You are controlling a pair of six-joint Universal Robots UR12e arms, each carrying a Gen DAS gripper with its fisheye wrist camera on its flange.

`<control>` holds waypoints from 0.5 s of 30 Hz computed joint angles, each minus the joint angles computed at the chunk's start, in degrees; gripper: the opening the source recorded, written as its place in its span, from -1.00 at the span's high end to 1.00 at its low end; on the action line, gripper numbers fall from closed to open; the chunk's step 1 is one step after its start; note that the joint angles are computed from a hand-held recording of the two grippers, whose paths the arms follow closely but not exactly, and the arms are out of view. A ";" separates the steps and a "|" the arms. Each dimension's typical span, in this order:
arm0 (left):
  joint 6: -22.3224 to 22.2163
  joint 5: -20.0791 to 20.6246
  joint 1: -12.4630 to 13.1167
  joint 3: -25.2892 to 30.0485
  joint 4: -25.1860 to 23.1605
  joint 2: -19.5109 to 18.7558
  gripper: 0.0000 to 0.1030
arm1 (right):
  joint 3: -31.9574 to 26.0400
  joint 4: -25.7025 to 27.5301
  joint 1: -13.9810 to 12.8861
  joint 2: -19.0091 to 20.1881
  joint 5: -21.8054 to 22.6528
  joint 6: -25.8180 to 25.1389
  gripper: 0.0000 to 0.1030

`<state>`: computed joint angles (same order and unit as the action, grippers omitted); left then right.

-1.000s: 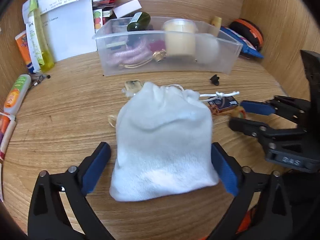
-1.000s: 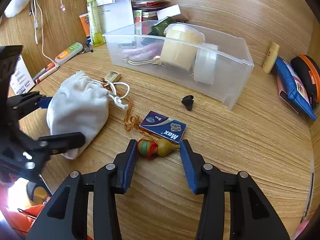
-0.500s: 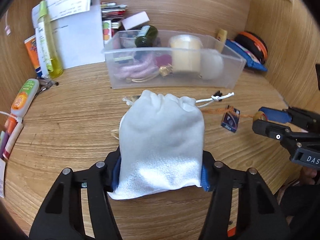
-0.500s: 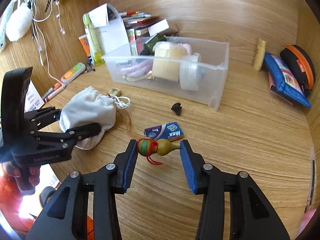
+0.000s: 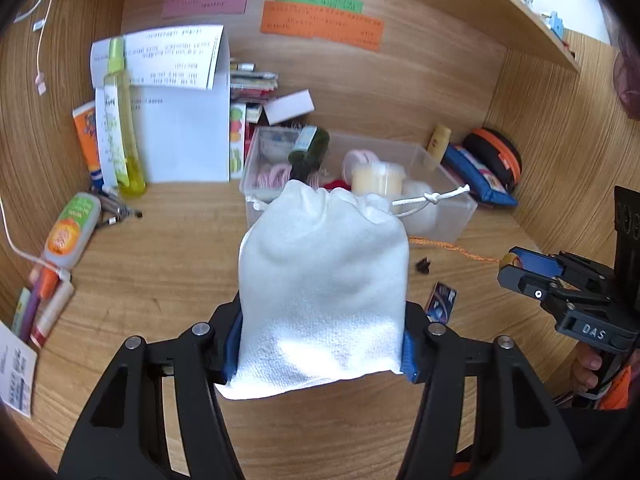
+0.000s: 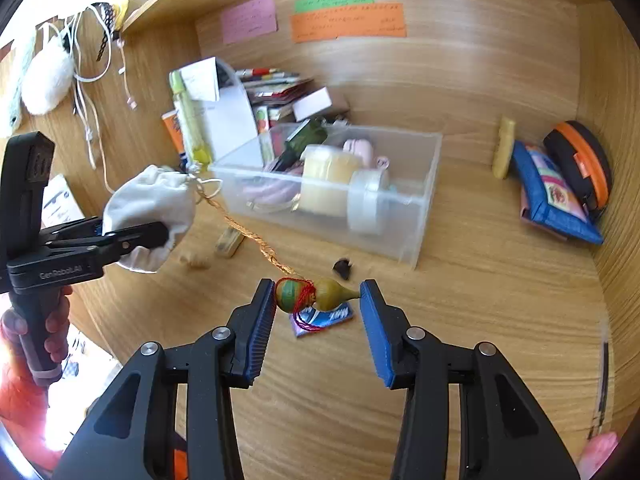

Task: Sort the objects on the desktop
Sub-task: 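Carry the white bag and gourd toy over the clear box with both tools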

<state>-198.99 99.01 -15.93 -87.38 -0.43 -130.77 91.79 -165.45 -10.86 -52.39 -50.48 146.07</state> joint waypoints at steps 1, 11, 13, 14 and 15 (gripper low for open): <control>0.23 -0.09 0.08 0.16 0.19 -0.01 -0.14 | -0.18 -0.60 0.03 0.09 -0.15 0.64 0.23; 2.53 -3.37 1.60 2.13 1.05 -0.05 -0.14 | -4.06 -2.91 0.31 1.46 0.28 5.34 0.23; 3.11 -3.37 1.83 3.02 0.50 -0.24 -0.14 | -4.96 -3.54 0.57 1.79 0.04 6.02 0.23; 3.38 -3.45 1.93 3.33 0.28 -0.30 -0.14 | -5.29 -3.49 0.61 1.91 0.21 6.01 0.23; 3.67 -3.46 2.00 3.82 0.00 -0.46 -0.14 | -5.87 -3.70 0.76 2.15 0.19 6.33 0.23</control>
